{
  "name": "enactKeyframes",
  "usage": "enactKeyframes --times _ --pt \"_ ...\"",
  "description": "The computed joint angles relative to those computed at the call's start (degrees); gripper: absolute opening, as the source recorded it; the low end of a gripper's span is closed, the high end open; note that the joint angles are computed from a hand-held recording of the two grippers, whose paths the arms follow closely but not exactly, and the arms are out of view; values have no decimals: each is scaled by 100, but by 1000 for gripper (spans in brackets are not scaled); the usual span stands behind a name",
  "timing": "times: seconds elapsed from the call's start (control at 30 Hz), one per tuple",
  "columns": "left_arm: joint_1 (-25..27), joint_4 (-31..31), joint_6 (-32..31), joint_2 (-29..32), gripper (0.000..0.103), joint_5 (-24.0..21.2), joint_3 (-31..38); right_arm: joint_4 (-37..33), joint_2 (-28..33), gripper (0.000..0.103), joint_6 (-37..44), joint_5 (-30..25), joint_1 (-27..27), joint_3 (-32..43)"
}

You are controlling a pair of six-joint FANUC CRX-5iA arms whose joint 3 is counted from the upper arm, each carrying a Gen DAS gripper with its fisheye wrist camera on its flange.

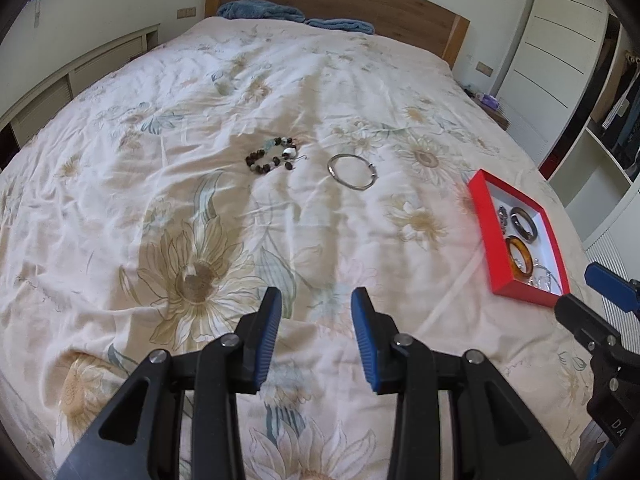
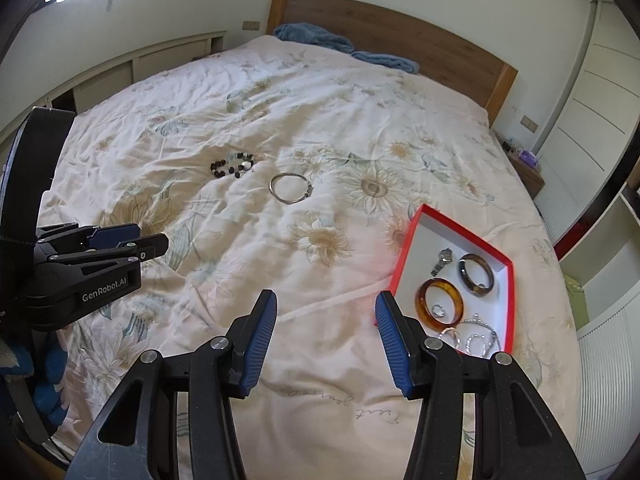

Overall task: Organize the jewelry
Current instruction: 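Lift both open tools away from the red box toward the remaining jewelry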

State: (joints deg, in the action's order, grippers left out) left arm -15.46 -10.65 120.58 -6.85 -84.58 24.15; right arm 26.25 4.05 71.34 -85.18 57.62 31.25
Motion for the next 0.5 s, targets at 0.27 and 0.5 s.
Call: enactKeyframes --times 0.27,0.5 --pt "192 175 -79 23 34 124 -181 -272 228 51 207 -113 -100 211" --pt "286 272 -108 29 34 194 -299 -358 326 51 300 -143 -137 281"
